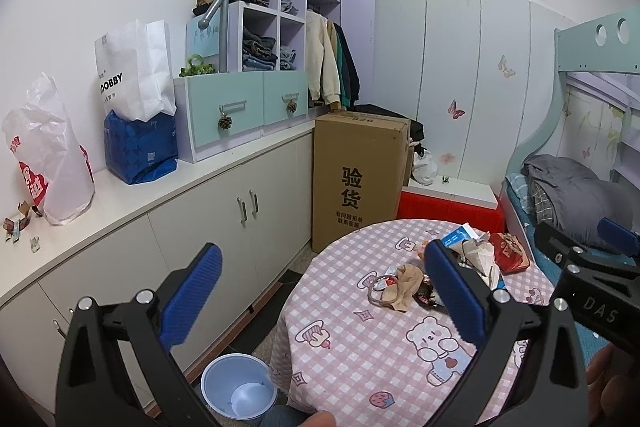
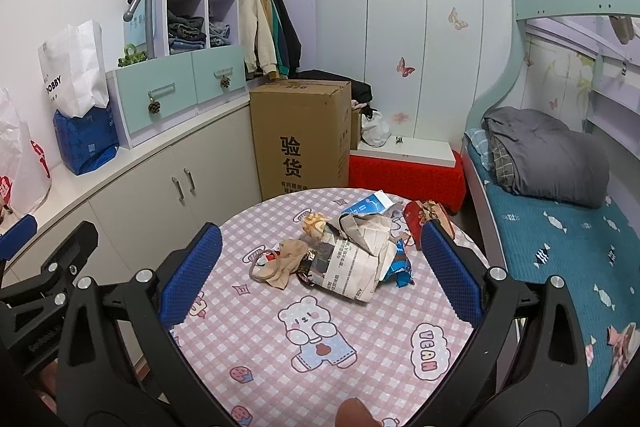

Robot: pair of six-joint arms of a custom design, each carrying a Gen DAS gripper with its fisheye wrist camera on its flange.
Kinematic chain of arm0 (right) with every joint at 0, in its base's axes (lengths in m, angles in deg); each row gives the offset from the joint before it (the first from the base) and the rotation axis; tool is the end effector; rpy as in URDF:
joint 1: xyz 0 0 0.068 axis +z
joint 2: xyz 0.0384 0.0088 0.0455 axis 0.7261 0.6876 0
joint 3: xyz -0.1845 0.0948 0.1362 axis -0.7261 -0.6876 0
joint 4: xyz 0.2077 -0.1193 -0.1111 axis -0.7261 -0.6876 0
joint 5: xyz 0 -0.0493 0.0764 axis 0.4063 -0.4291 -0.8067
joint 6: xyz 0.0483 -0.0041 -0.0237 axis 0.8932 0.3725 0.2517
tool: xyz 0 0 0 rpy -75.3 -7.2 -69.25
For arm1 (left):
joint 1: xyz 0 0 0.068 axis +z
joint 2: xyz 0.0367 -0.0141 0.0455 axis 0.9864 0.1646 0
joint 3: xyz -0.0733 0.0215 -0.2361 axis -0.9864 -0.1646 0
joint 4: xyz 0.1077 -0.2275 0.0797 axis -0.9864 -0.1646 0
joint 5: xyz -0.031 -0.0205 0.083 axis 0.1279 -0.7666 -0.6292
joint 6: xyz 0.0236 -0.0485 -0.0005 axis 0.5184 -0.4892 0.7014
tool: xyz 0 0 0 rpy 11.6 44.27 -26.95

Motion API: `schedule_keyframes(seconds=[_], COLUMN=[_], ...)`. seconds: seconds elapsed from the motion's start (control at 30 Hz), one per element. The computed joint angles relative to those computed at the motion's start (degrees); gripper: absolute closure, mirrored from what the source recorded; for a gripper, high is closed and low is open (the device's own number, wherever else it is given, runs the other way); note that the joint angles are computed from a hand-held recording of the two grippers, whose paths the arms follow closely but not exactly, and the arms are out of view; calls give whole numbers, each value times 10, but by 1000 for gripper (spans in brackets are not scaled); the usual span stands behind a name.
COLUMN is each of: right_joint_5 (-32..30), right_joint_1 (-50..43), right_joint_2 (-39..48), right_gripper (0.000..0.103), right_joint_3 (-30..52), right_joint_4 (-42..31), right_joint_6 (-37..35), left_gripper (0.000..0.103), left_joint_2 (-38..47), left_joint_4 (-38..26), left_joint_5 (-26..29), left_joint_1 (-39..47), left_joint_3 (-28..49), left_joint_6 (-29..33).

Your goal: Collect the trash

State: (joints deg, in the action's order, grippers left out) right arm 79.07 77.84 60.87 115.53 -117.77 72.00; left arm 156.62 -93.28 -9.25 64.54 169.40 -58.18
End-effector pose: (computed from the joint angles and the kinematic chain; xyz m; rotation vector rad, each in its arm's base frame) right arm 0.3155 0.1814 0.4245 -0.2541 2.0132 0.1798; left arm 0.2605 -0.0536 0.4238 -0.4016 1.9548 0.2476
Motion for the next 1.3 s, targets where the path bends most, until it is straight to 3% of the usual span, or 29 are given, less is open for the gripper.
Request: schedule_keyframes(seconds=[0.4, 0.67, 0.8, 0.97, 1.17, 1.3], right_joint_5=[-23, -43, -49, -58, -86, -93], right_joint_1=[-30, -87, -103, -124, -132, -122], right_joint_2=[72, 192, 248, 303, 344, 373], right_gripper=[6, 6, 6, 6, 6, 6], right_joint_3=[37, 98, 139, 185, 232, 276], right_joint_4=[-16, -55, -79, -102, -115, -131], right_joint_6=[4, 13, 14, 16, 9, 4], left_gripper=[4, 4, 4, 4, 4, 5], left_joint_2=[60, 184, 284, 435, 546, 581], left_joint_4=[23, 56, 70, 55, 5, -12], left_joint_5=[65, 140, 188, 247, 259, 260], left_joint_1=[49, 98, 103, 111, 129, 138], left_joint_3=[-12, -1, 57, 190, 314, 355], left_joint_6=[1, 13, 48, 96, 107, 103])
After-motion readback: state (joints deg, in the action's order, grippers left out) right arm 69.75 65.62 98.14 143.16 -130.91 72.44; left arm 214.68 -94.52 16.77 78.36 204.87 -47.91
